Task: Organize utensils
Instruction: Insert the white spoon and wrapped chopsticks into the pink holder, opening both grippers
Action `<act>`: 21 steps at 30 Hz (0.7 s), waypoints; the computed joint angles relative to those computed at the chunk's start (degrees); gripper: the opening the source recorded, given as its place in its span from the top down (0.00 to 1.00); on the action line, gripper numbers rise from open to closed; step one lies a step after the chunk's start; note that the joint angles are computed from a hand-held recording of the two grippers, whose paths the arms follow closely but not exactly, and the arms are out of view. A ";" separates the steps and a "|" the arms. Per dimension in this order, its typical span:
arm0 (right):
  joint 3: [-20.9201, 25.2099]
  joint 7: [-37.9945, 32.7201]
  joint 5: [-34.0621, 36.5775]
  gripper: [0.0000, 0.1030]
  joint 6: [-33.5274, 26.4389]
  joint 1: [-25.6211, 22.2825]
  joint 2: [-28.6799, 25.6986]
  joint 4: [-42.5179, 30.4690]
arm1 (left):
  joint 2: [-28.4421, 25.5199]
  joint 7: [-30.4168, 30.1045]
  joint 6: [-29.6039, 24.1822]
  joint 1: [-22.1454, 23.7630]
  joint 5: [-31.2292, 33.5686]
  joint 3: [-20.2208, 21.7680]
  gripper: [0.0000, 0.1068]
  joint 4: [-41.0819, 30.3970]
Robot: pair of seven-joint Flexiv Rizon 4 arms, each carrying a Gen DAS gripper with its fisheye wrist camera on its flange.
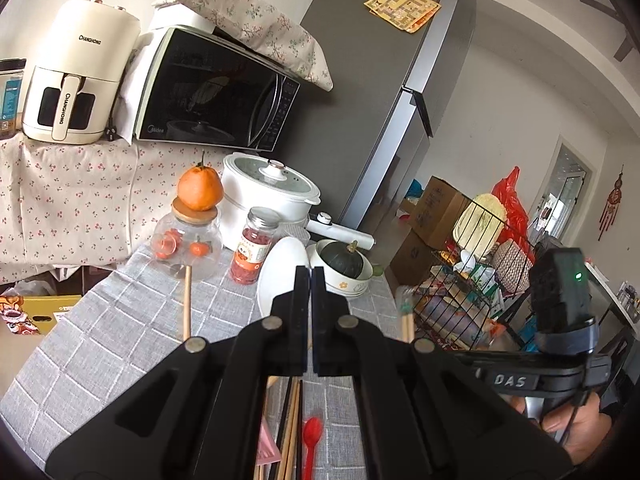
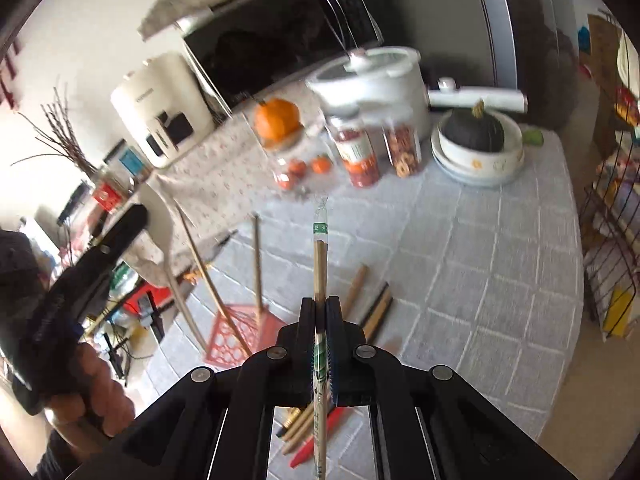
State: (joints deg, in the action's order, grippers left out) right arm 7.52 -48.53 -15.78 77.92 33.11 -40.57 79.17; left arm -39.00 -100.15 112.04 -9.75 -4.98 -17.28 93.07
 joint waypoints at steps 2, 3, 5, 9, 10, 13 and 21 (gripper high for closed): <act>-5.13 2.92 -2.05 0.95 5.04 3.24 0.59 1.25 | -0.57 -0.02 0.87 0.15 0.44 -0.21 0.99 -0.42; -8.30 4.77 -3.28 0.95 7.42 5.18 0.75 2.01 | -0.99 -0.03 1.00 0.48 0.87 -0.67 0.99 -0.73; -14.56 8.74 -5.14 0.95 11.14 9.02 0.51 2.93 | -1.83 0.36 0.92 0.10 1.04 -0.24 0.99 -1.53; -22.12 13.16 -6.11 0.95 15.54 13.28 1.09 5.52 | -3.56 1.43 1.17 -0.54 1.09 0.58 0.99 -2.70; -23.50 13.70 -6.08 0.95 16.28 14.07 0.98 5.75 | -4.04 1.32 1.19 -0.09 1.26 0.00 0.99 -2.87; -27.55 14.37 -5.70 0.95 17.90 16.79 0.95 6.83 | -5.06 1.24 1.53 0.36 1.56 -0.54 0.99 -3.27; -36.99 14.46 -0.58 0.95 20.61 23.93 -0.74 7.87 | -5.21 0.39 0.25 0.79 1.15 -0.75 0.99 -2.27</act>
